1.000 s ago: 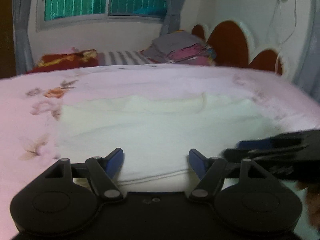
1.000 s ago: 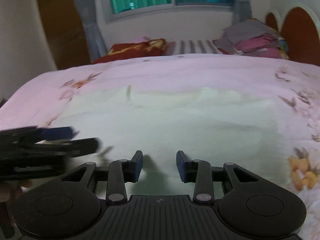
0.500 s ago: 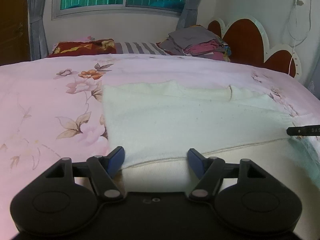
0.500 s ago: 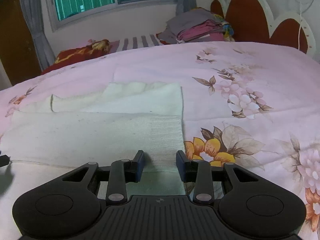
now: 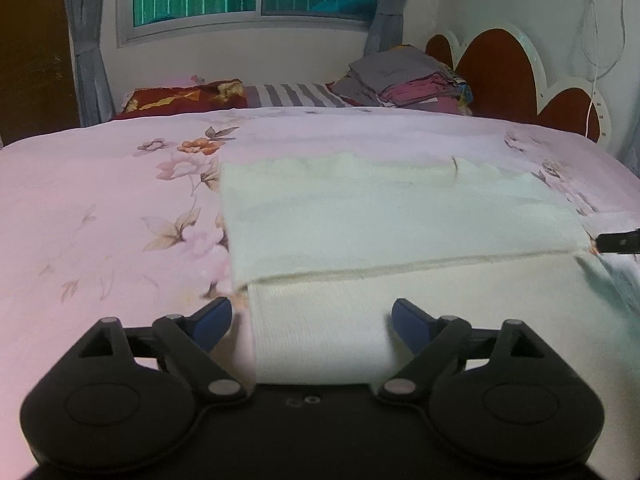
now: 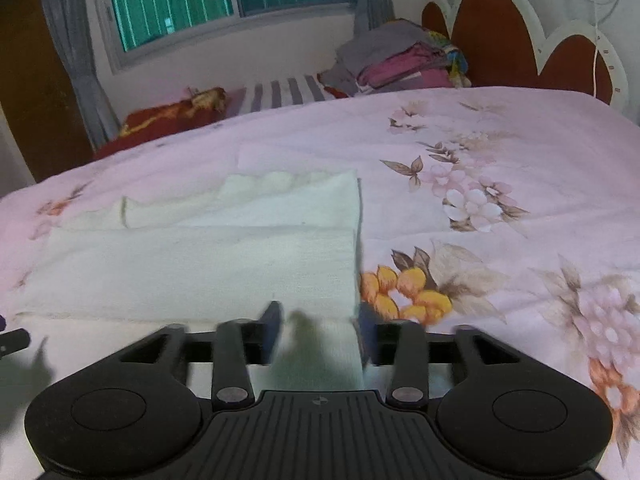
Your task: Fold small clothes
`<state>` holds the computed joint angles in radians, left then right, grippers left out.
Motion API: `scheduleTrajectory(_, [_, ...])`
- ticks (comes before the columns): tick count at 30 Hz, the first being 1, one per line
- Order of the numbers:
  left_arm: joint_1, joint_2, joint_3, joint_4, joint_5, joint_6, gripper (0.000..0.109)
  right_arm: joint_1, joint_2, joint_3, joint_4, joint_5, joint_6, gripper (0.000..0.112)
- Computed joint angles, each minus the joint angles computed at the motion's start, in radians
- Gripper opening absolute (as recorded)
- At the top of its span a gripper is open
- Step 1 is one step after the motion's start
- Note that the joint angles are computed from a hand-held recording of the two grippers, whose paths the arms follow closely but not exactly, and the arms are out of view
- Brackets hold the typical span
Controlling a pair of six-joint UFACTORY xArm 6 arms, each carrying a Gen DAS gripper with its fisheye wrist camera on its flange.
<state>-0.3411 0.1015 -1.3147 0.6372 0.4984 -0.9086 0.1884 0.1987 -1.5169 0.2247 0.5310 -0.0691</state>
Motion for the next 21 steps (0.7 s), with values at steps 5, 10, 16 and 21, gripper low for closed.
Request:
scheduleTrajectory(5, [-0.069, -0.091, 0.071, 0.099, 0.082, -0.097, 0.099, -0.018, -0.216, 0.228, 0.192, -0.05, -0.18, 0.065])
scheduleTrajectory(10, [-0.148, -0.216, 0.174, 0.132, 0.153, -0.182, 0.098, -0.07, -0.426, 0.408, 0.323, 0.006, -0.301, 0.065])
scheduleTrajectory(16, [-0.269, -0.412, 0.334, 0.166, 0.267, -0.307, 0.096, -0.154, -0.664, 0.594, 0.402, 0.138, -0.369, 0.064])
scheduleTrajectory(21, [-0.369, -0.586, 0.483, 0.128, 0.366, -0.418, 0.089, -0.264, -0.84, 0.723, 0.486, 0.258, -0.357, 0.064])
